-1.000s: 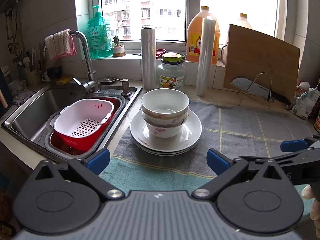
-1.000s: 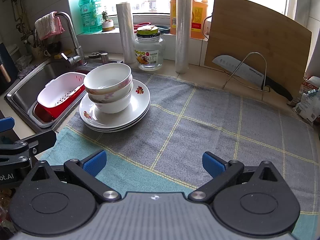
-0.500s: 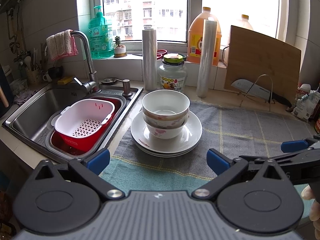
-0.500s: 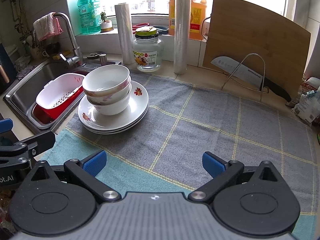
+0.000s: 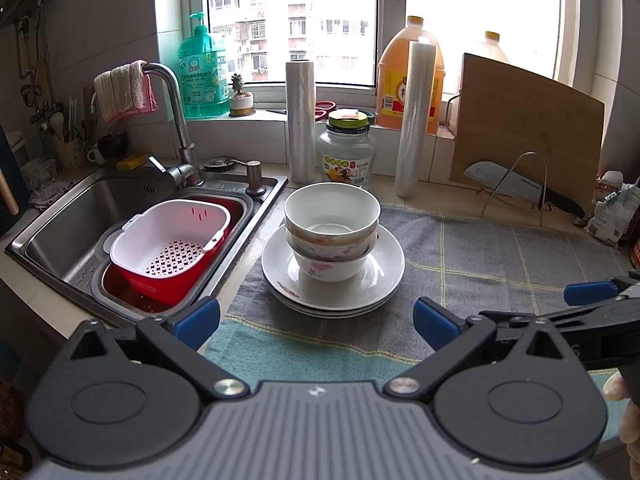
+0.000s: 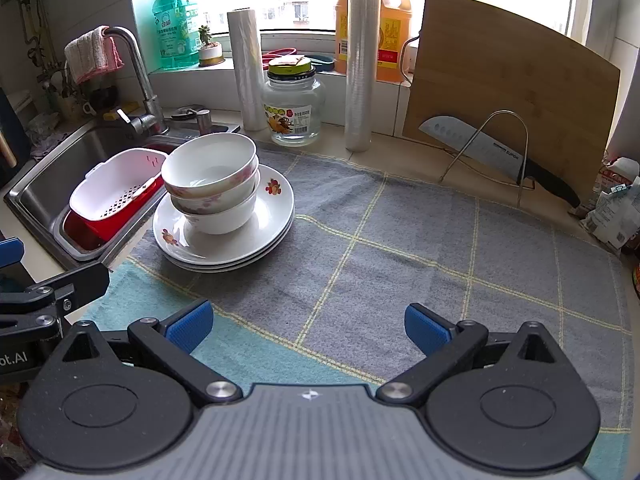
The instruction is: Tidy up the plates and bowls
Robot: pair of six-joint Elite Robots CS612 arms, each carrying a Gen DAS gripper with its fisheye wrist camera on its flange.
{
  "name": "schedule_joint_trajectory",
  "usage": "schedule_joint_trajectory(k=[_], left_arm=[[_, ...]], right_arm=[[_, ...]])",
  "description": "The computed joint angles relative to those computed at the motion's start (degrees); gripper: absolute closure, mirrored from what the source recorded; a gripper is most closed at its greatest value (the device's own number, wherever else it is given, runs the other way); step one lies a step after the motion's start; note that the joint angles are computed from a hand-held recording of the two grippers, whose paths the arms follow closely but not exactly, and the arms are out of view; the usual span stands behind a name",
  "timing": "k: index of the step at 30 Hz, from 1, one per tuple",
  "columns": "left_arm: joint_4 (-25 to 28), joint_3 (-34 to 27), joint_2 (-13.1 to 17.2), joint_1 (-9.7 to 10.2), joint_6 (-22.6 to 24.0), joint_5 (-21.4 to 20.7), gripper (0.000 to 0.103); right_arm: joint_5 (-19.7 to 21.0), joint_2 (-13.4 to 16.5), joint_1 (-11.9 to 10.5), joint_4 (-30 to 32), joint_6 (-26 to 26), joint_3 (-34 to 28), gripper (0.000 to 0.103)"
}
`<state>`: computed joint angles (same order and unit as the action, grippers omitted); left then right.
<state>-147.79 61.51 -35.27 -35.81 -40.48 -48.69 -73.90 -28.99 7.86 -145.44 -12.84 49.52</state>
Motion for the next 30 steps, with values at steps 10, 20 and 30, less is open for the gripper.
schedule_joint_trajectory(k=[10, 20, 30], left_arm=[[0.0, 0.0, -0.1, 0.05, -0.1, 0.0, 0.001], [0.1, -0.1, 0.0, 0.12, -0.2, 0.1, 0.001], [-0.1, 0.0, -0.1, 0.11, -0.3, -0.1, 0.001]], right_arm=[[-0.1, 0.0, 0.1, 0.1, 0.2, -0.1, 0.0], [0.0, 0.1, 0.1, 0.2, 0.2, -0.3, 0.0], [0.0, 0.3, 0.1, 0.7, 0.5, -0.7, 0.0]])
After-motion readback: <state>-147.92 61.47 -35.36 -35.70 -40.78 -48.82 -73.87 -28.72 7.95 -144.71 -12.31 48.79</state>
